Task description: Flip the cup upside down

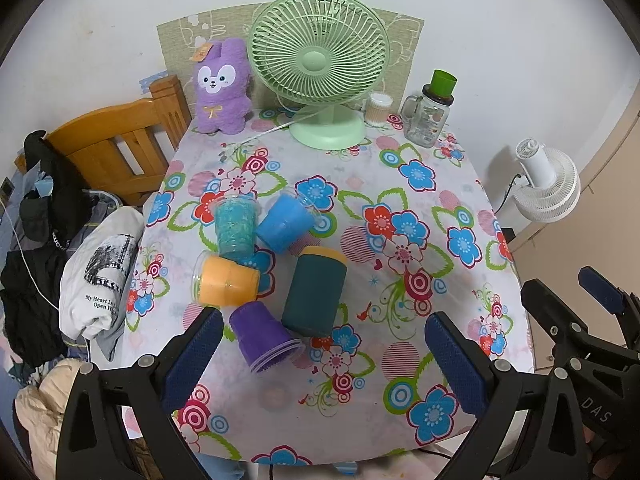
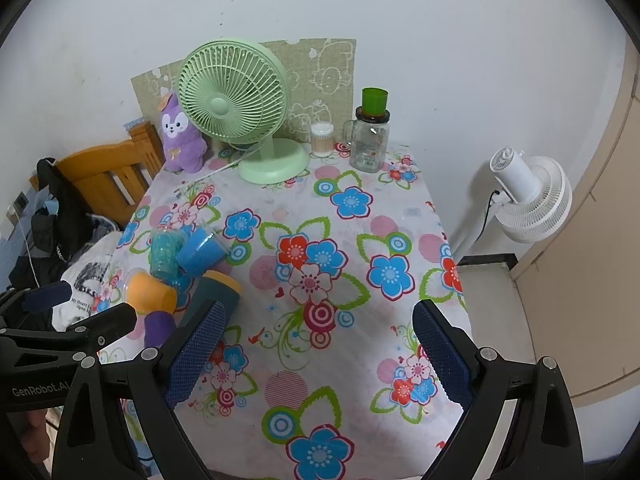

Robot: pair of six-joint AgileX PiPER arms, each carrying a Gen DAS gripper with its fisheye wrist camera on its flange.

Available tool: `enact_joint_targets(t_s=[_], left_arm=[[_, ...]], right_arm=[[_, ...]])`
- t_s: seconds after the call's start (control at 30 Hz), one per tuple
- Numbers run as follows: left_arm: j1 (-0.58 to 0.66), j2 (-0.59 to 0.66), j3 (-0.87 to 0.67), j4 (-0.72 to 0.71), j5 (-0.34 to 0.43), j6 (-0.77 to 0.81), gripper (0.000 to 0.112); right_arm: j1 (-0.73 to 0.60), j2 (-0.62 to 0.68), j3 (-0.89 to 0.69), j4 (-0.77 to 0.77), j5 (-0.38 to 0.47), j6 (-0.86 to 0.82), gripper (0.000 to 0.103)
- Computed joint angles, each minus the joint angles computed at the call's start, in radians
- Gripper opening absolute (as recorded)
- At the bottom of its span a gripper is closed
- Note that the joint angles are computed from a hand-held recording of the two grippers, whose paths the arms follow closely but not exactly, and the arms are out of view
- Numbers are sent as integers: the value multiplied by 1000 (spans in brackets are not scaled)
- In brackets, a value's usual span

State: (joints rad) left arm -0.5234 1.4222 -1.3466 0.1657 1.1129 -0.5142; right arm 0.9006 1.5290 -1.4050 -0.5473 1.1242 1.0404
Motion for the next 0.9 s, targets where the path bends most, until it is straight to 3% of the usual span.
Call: enact_joint_targets(t_s=[0.33, 0.53, 0.9], left_arm=[[-45, 34, -47, 80, 37, -84, 102], [-59, 63, -71, 108, 46, -157, 102], [71, 97, -28, 33, -25, -2, 102]], right_arm=[[-31, 2, 8, 38, -36, -45, 96], [-109, 3, 21, 116, -112, -158, 96], [-132, 97, -50, 163, -131, -190, 96]])
